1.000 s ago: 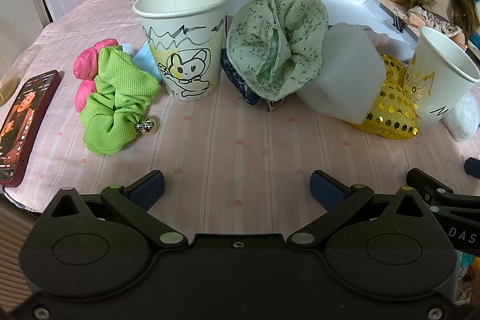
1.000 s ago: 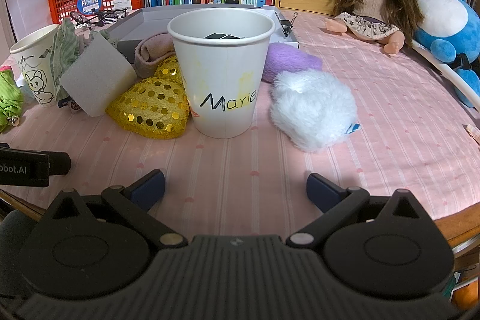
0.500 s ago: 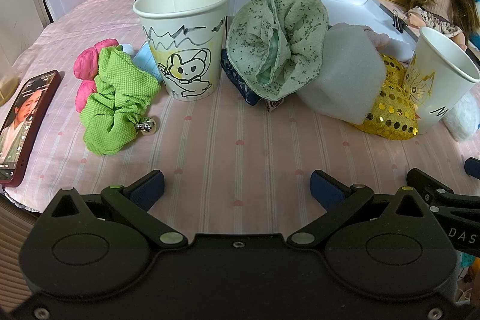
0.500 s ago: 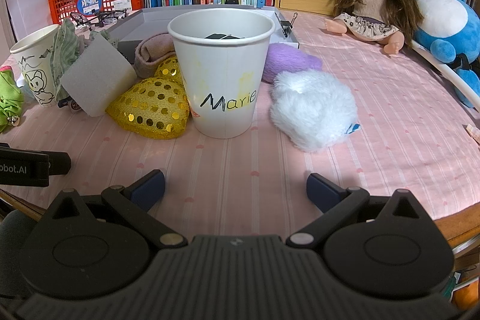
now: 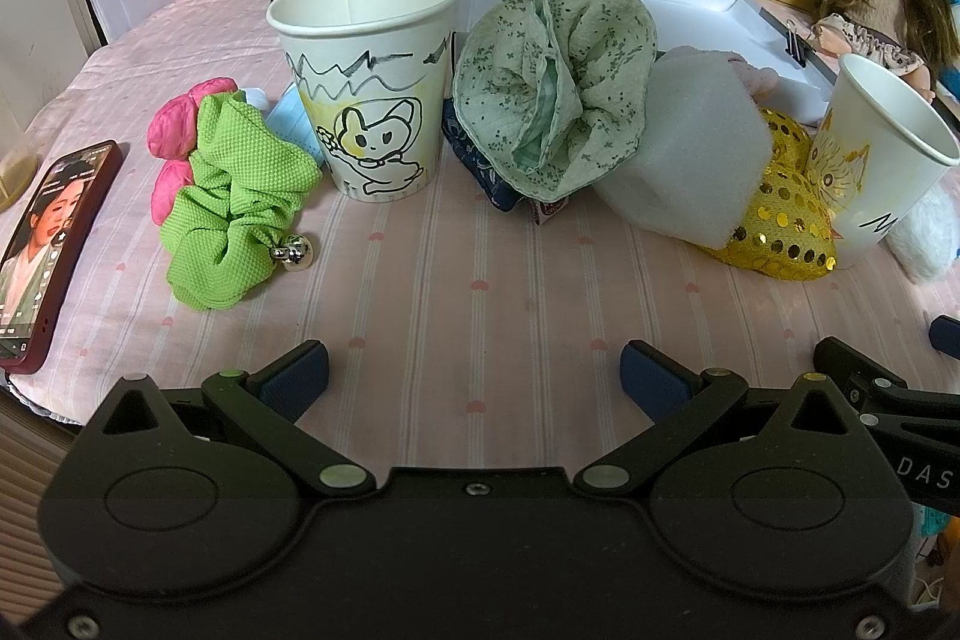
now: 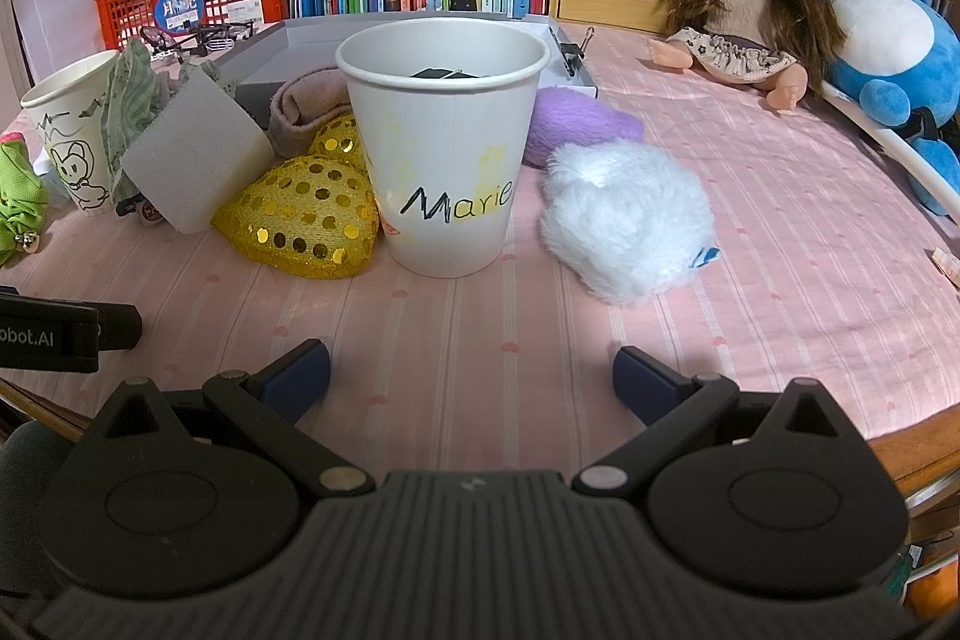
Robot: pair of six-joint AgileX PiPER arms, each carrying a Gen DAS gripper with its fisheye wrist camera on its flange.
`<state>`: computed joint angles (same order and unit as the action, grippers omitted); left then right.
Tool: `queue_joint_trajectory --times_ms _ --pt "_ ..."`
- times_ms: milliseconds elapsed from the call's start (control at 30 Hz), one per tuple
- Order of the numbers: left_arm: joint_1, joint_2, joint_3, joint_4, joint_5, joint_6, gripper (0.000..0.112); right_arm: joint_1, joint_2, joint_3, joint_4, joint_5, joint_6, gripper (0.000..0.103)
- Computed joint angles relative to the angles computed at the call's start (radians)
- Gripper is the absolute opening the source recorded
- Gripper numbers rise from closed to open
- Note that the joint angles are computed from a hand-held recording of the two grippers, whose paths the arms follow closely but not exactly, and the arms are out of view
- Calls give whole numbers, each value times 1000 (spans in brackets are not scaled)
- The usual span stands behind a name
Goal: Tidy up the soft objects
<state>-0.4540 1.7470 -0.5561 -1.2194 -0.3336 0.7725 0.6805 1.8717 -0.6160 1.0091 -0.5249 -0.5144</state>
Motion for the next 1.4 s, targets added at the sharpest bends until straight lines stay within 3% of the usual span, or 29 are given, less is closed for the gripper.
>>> queue_joint_trajectory --times_ms 133,300,467,633,733,967,1167,1400 --pt "0 0 1 9 -2 -8 103 0 2 2 -12 -8 13 103" --pt "13 1 55 265 -49 -236 103 19 -5 46 -93 -63 97 103" --pt "17 -3 89 386 -80 -338 103 21 17 60 -162 -116 167 103" --pt "3 14 120 483 -153 -445 103 85 103 102 -196 -320 316 103" --pt "-2 20 130 505 -177 -473 103 101 130 115 -208 -380 356 103" --pt "0 -23 107 407 -101 -386 103 19 78 160 -370 -356 411 103" --pt "-12 -70 150 576 -145 -563 102 -11 55 217 -387 -460 423 103" --pt "22 -151 154 865 -120 -856 82 -100 46 241 -431 -504 408 101"
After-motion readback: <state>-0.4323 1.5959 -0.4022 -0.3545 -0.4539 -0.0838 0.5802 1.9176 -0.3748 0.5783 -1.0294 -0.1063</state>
